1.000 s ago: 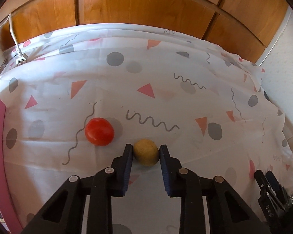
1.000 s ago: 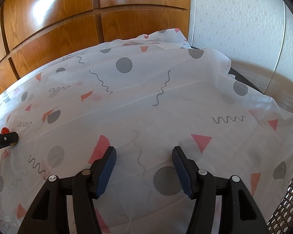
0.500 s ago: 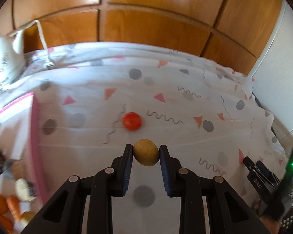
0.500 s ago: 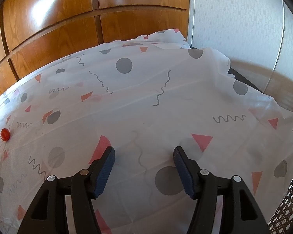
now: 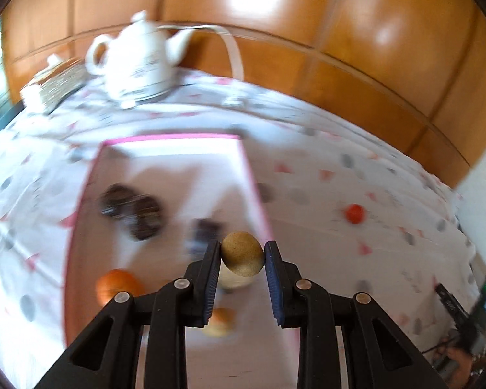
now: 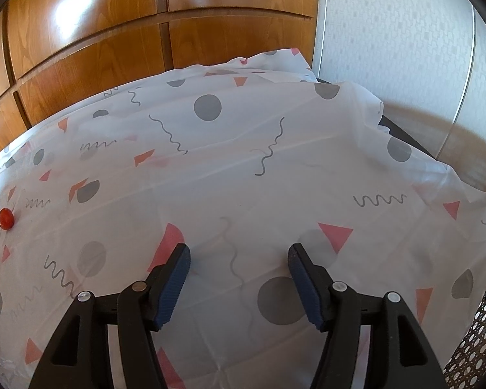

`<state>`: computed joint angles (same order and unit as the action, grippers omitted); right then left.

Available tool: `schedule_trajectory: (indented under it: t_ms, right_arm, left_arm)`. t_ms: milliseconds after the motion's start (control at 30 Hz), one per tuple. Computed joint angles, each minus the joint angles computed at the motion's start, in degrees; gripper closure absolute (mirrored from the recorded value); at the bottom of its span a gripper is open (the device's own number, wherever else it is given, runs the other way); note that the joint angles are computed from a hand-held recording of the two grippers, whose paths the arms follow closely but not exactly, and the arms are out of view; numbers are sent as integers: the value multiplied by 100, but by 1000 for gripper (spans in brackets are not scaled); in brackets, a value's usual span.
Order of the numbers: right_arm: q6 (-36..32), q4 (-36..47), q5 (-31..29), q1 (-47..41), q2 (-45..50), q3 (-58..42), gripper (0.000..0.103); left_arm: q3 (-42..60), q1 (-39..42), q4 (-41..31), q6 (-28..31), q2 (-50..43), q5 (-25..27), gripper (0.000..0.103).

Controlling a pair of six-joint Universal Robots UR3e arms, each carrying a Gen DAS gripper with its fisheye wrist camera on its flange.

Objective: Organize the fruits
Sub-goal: 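Carry the yellow potato with the left tool into the tray and release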

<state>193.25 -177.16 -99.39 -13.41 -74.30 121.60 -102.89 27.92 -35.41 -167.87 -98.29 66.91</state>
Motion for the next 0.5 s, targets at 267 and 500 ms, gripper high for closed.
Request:
schedule_trajectory:
  t_ms: [267,500]
  right_arm:
    - [-15,106,-47,25,-28,-27,39]
    - [-18,232,-89,56,-60,-64,39]
  left_arm:
    - [103,314,267,152,-525,309,75]
    - [224,245,288,212,-760,372,75]
